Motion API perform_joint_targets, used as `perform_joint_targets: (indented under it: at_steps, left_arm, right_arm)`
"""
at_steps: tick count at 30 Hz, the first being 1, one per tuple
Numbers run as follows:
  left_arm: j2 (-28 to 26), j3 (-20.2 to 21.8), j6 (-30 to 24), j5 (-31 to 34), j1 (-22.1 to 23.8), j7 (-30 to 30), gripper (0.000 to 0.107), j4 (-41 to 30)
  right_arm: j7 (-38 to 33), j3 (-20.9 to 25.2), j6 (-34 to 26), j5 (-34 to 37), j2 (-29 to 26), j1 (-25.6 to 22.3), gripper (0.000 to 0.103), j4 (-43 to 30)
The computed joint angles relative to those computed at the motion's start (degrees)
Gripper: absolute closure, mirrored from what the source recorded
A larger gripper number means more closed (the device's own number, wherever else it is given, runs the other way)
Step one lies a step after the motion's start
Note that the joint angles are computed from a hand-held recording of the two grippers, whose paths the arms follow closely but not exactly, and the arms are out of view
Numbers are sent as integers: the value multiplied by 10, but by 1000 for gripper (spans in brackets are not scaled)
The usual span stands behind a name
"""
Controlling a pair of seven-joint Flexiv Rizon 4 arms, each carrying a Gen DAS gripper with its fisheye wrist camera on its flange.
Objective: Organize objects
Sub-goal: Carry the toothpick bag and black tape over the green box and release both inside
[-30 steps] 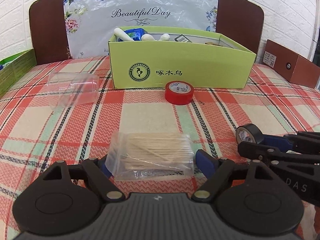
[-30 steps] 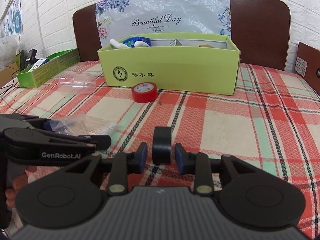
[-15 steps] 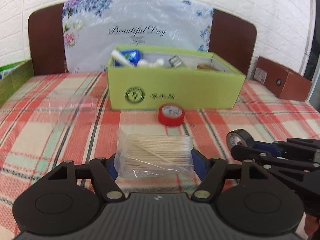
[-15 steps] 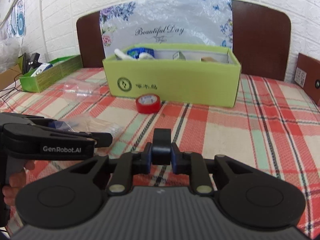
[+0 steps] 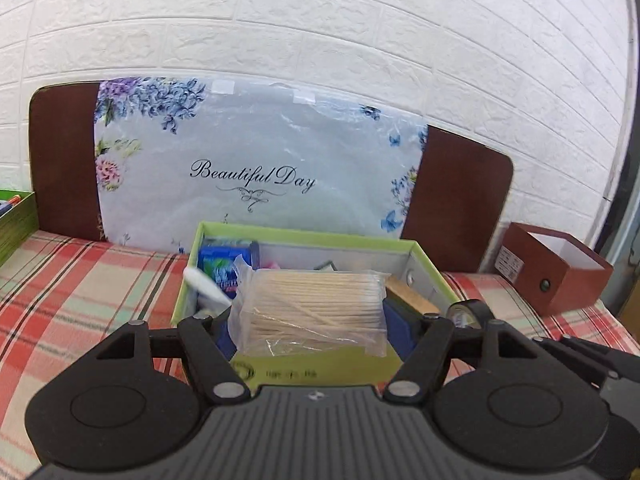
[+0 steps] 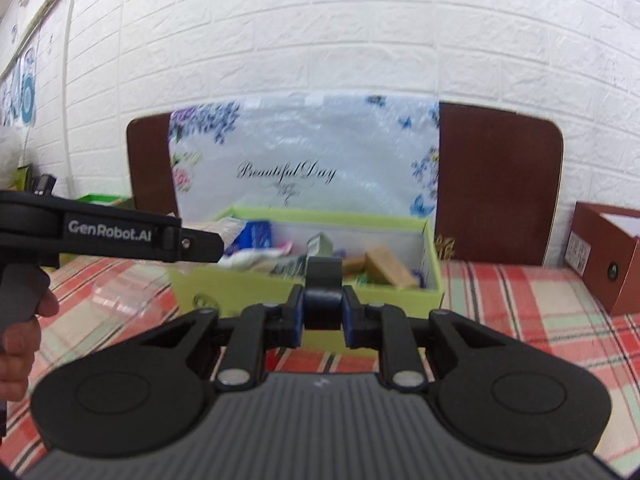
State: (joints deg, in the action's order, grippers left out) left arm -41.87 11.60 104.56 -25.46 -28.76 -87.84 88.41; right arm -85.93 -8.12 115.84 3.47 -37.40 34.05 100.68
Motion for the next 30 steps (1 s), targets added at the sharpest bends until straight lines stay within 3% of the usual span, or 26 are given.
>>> perform_joint_targets:
  at_steps: [5, 7, 11, 15, 16, 17, 19, 22, 25, 30]
  left_arm:
    - [-50, 12, -43, 1, 15, -2, 34, -86]
    - [-72, 47, -68, 1, 3, -21, 34, -117]
    - [-96, 63, -86, 26, 9, -44, 34, -152]
    - [-106, 47, -80, 58, 28, -60, 32, -166]
    - [-107, 42, -70, 64, 31, -65, 25, -164]
    - [-106, 48, -70, 63, 28, -71, 17, -160]
    - [-104, 65, -73, 61, 19, -84, 17, -151]
    - [-98, 66, -71, 68, 18, -89, 17, -138]
    - [-94, 95, -87, 70, -2, -101, 17, -129]
    - [-74, 160, -98, 101, -50, -123, 17, -96]
  right_arm:
    - [13, -32, -14, 14, -47, 3, 85, -78]
    - [26, -16, -27, -4, -64, -20, 85, -106]
    - [46, -2, -37, -40, -98, -42, 85, -147]
    - [64, -7, -47, -51, -118, -41, 85, -171]
    - [71, -10, -50, -50, -123, -39, 84, -178]
    - [75, -5, -47, -55, -129, -44, 80, -184]
    - [79, 7, -49, -72, -132, -55, 30, -185]
    - [73, -29, -8, -43, -139, -27, 20, -167]
    - [63, -32, 8, -22, -134, -18, 8, -146]
    - [49, -42, 16, 13, -119, -2, 0, -122]
